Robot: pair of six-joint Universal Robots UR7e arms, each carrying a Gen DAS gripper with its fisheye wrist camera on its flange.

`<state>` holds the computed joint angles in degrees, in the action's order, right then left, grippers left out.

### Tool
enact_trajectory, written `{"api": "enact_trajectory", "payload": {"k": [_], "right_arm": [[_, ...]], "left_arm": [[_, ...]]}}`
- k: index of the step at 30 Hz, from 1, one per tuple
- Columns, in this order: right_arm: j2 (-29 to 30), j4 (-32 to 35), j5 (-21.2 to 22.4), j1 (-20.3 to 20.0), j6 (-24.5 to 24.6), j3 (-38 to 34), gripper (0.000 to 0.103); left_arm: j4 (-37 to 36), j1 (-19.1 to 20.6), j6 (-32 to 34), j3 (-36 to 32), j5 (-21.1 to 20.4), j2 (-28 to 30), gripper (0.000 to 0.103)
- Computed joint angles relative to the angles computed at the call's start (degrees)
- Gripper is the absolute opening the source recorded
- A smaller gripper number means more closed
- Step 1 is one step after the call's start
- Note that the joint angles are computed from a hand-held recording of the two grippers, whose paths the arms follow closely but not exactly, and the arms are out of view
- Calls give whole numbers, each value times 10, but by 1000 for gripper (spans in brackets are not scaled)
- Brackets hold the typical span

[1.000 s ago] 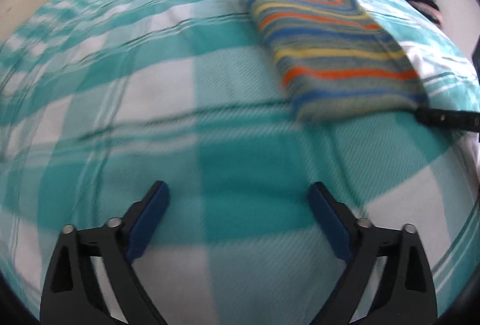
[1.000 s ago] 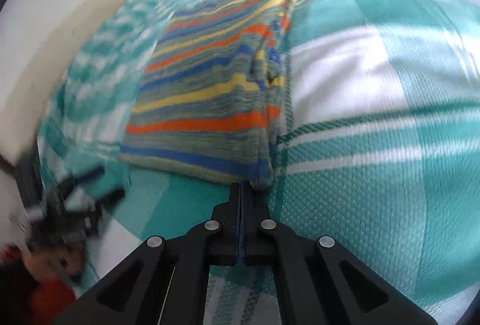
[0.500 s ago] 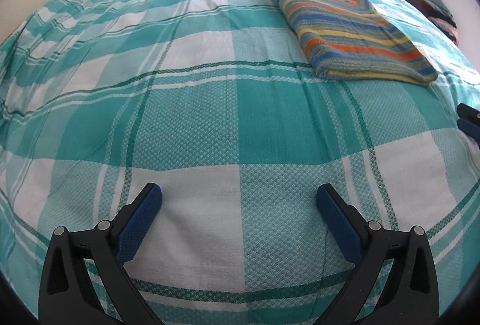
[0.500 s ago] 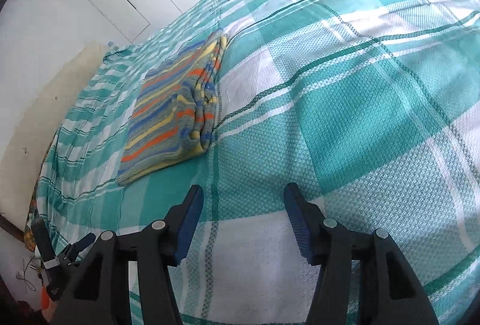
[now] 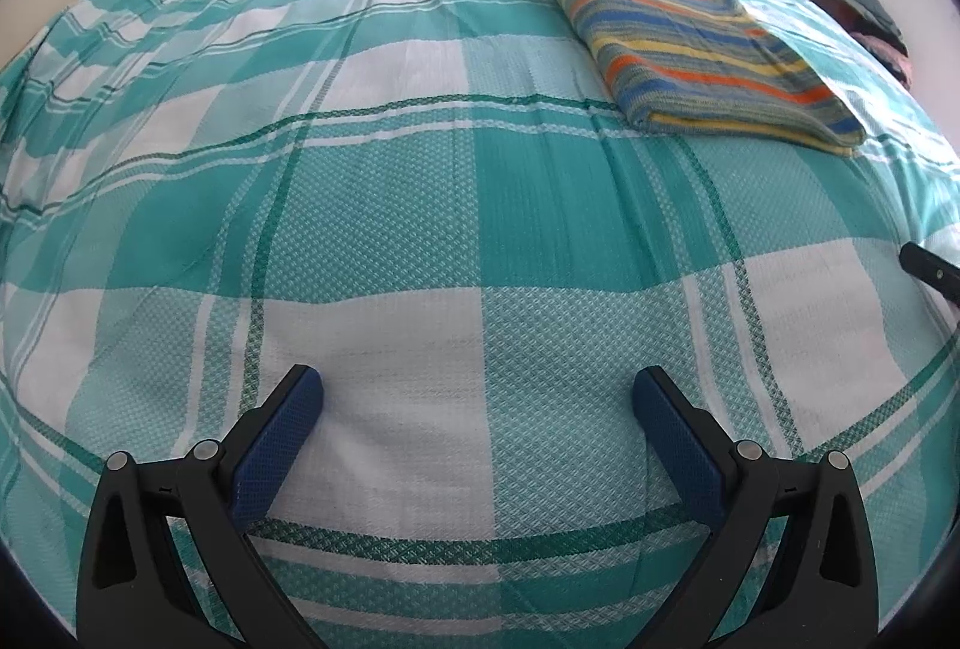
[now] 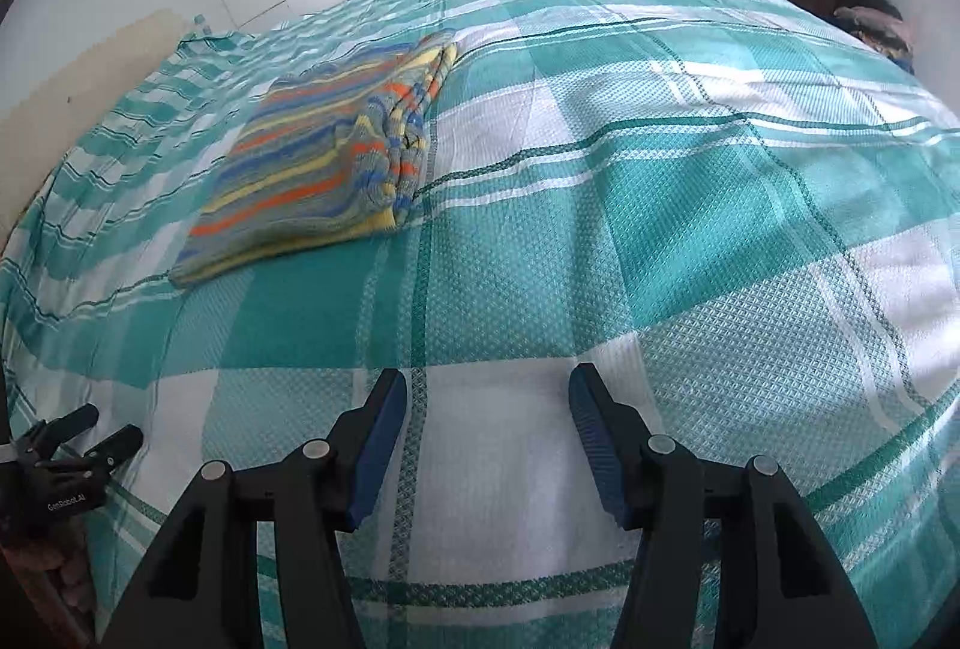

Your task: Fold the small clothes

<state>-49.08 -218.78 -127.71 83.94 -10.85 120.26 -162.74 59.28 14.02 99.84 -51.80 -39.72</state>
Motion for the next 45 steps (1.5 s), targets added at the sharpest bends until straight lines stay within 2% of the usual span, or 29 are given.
{"api": "enact_trajectory", "payload": {"k": [9, 30, 32, 34, 35, 36, 39, 42, 44, 45], "right_arm": [[14, -16, -21, 5, -16, -6, 57], [19, -21, -27, 7, -22, -9, 59], [13, -7, -29, 8, -16, -9, 59], [-13, 49, -22, 11, 11, -3, 62], [-37, 86, -5, 9, 30, 3, 62], [-66, 109, 34, 3, 46, 15, 62], [-110, 112, 97, -6, 24, 10, 62], [-138, 200, 191, -28, 24, -53, 63], [-135, 298, 267, -53, 43, -126, 63], [-125, 325, 282, -60, 48, -159, 63]], "left_arm": [[-1, 1, 3, -1, -3, 1, 102], [-31, 1, 13, 11, -7, 0, 102], [6, 2, -2, 4, -15, -9, 102], [106, 2, -40, -26, -33, -23, 102], [142, 6, -57, -43, -59, -30, 101], [154, 12, -69, -59, -105, -37, 101], [124, 21, -91, -116, -197, -20, 102], [169, 21, -100, -217, -221, 45, 102], [185, 20, -98, -262, -206, 82, 100], [203, 19, -103, -290, -190, 106, 99]]}}
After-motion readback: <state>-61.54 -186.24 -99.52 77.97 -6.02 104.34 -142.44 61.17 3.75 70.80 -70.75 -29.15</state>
